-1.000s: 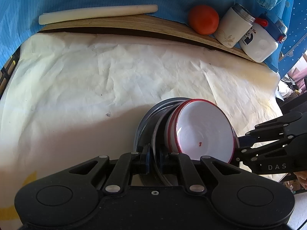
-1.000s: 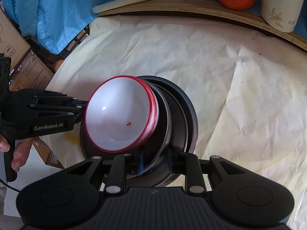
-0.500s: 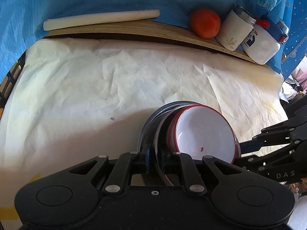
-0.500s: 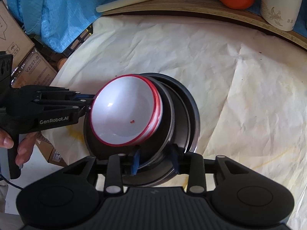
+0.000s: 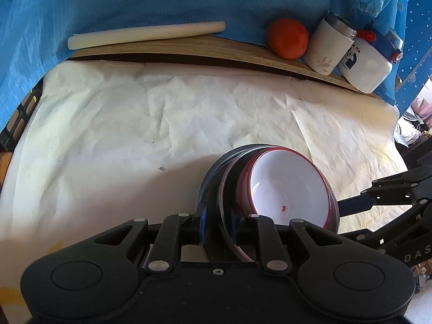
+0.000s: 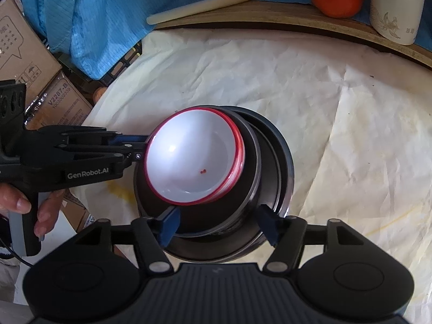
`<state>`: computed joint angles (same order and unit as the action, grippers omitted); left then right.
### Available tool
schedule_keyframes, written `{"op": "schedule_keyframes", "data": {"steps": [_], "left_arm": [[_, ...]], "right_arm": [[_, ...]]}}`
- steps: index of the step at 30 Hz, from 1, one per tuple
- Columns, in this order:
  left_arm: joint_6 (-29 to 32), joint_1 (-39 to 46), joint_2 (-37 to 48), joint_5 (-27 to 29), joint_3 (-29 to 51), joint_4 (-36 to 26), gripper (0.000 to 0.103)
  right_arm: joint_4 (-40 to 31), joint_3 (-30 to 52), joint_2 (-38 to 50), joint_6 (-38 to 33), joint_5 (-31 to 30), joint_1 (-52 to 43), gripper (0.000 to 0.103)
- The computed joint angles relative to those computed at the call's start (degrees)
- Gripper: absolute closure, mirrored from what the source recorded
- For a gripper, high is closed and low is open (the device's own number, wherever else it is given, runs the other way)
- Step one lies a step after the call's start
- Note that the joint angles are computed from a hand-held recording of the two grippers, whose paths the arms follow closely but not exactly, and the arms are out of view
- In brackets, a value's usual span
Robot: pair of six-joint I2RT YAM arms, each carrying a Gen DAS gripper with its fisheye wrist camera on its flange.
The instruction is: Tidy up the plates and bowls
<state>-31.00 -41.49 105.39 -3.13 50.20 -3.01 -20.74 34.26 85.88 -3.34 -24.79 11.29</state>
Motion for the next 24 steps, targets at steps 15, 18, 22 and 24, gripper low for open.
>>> {"op": "schedule_keyframes", "data": {"steps": [15,18,22,24], "left_arm": [[-3.18,-3.42,-2.74,-9.02,-3.29,1.61,0.043],[-3.78,-3.25,-4.77,-9.80,-5.93,4.16,0.038],[-4.64,-4.22,-6.23,-11.20,-7.93,5.72,0.036],[-4.83,-5.30,-6.63,-12.82,-8.82,6.57,0.034]], "right_arm": [[3.34,-4.14,-4.06,0.74,-1.53,-0.65,0.019],[4.34,-5.69,-5.90,1.15,-1.69,-0.67,0.019],[5.91,-7.62,-8.53,2.09,-1.47,-0.17,0.019],[6.65,-8.75,-10.21,2.44,-1.33,0.06,0.019]]}}
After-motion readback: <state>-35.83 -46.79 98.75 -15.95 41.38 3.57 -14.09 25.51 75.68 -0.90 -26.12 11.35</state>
